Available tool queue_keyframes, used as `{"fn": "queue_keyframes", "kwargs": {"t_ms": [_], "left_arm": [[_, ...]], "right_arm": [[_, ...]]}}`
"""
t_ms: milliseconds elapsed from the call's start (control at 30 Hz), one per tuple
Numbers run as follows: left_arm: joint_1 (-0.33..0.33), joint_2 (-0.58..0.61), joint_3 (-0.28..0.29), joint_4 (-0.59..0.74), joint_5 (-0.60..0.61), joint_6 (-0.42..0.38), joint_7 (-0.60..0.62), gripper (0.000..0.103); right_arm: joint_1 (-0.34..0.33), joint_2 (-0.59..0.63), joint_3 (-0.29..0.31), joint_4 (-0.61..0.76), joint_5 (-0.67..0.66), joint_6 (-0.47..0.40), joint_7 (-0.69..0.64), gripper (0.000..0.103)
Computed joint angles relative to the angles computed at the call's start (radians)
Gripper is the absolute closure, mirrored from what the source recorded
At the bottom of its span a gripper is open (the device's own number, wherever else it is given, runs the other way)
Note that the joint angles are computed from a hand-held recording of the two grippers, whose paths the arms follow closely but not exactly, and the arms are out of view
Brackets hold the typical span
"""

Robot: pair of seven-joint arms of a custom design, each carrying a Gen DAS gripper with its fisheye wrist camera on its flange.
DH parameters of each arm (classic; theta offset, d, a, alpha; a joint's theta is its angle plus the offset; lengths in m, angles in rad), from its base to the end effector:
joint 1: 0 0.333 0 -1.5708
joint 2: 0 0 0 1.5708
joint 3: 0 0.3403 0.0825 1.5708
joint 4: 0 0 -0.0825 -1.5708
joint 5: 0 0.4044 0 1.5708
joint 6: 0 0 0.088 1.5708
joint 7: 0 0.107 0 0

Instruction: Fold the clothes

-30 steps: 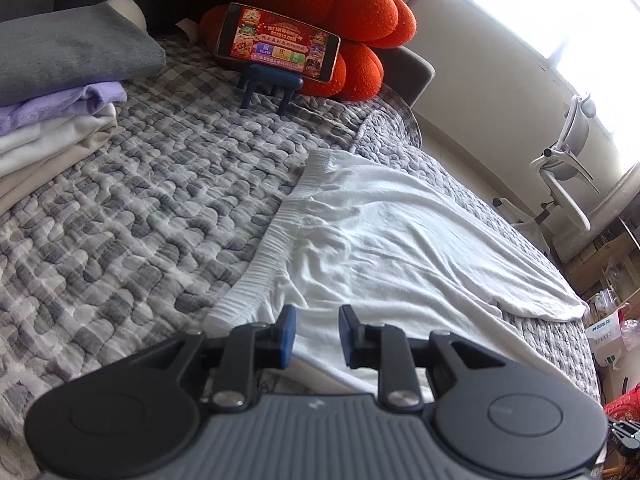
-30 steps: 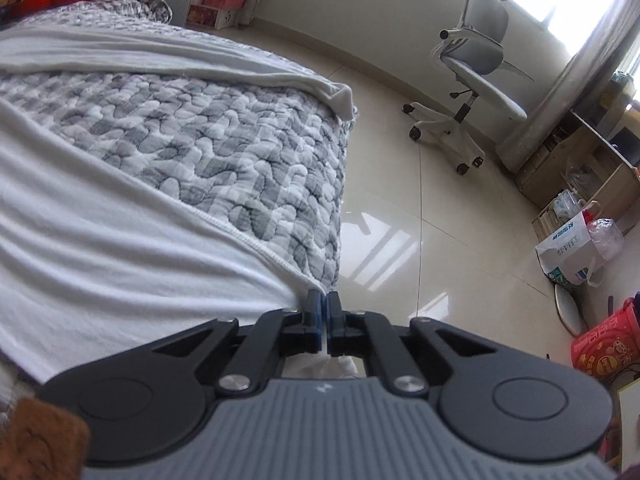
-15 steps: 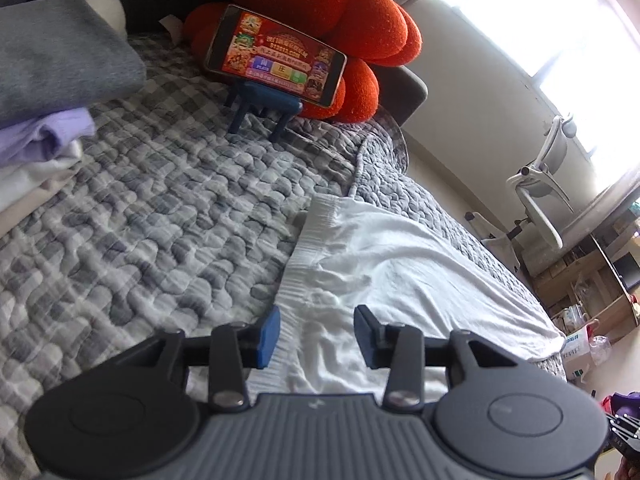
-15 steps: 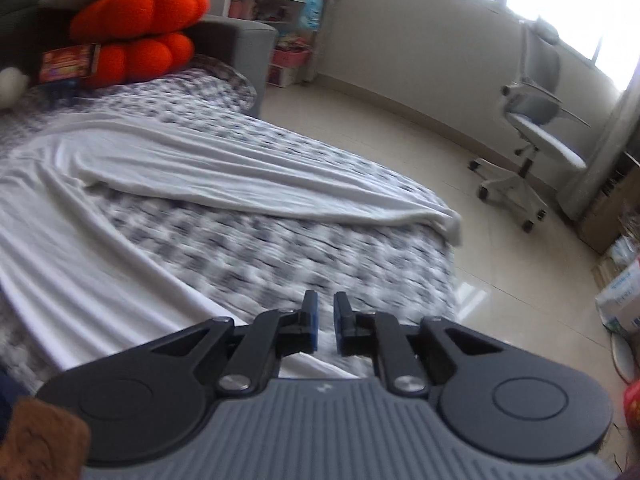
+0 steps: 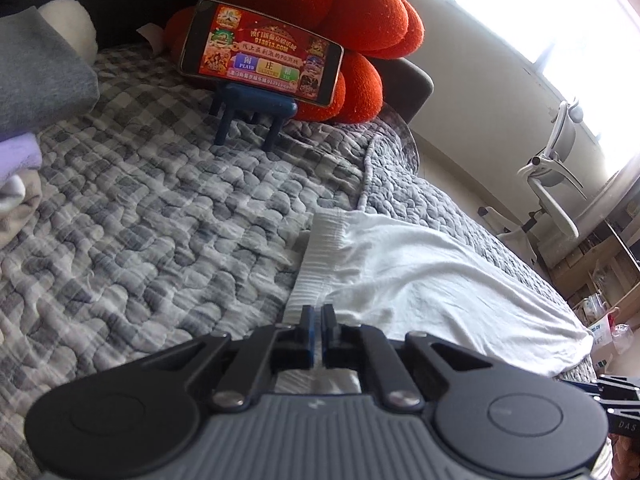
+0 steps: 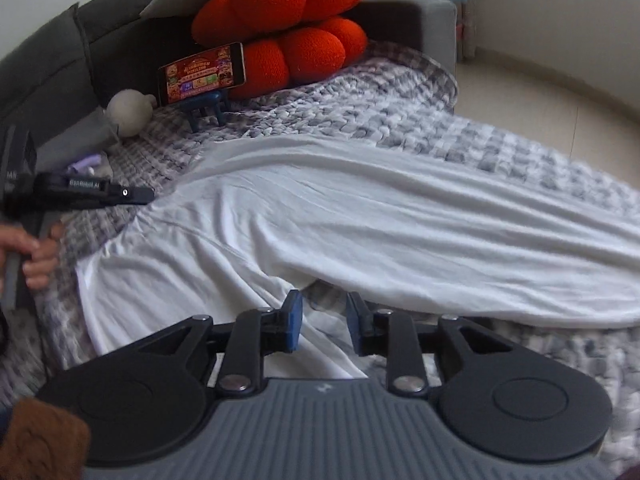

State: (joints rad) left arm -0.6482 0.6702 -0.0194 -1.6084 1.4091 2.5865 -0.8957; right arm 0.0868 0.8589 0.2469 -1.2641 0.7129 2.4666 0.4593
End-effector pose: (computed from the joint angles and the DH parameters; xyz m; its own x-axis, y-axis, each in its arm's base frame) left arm 0.5738 -0.4726 0.2615 0.3935 -0.8066 0.4411 -0.4849 -0.5897 -0.6458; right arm 0.7915 0.2087 0.2924 0.7741 -0.5913 -0.2261 -0.5680 -0.4911 -0.6605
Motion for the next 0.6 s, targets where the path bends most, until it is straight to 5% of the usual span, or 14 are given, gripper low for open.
{"fn": "queue_keyframes", "kwargs": {"t_ms": [67,167,200,233,433,600], "left_arm": [[-0.002,-0.006,0.004,-0.008,0.009,-0.002,-0.009,0.101],[-0.009,-0.029,0.008,-0.042,0.036,-0.014,-0.056,0.101],[-0.011,-0.041,0.009,-0.061,0.06,-0.015,-0.095,0.101],[-0.011,-0.054,0.008,-0.08,0.085,-0.016,-0.135,0.101],[0.031,-0.095,-0.038,-0.153,0.2,-0.009,-0.29,0.098],[0.062,-0.084,-0.065,-0.147,0.241,0.011,-0.316,0.089]], "right_arm": [[0.013,0.062,-0.001,0.104,-0.051,-0.095,0.14,0.074],[0.036,0.07,-0.008,0.116,-0.034,-0.11,0.135,0.072],[0.039,0.051,-0.002,0.077,-0.025,-0.054,0.107,0.078],[0.042,0.034,0.006,0.041,-0.015,0.002,0.078,0.097],[0.002,-0.029,0.088,-0.094,0.113,0.248,-0.048,0.097],[0.08,0.003,0.01,-0.068,0.011,0.294,0.028,0.097]]}}
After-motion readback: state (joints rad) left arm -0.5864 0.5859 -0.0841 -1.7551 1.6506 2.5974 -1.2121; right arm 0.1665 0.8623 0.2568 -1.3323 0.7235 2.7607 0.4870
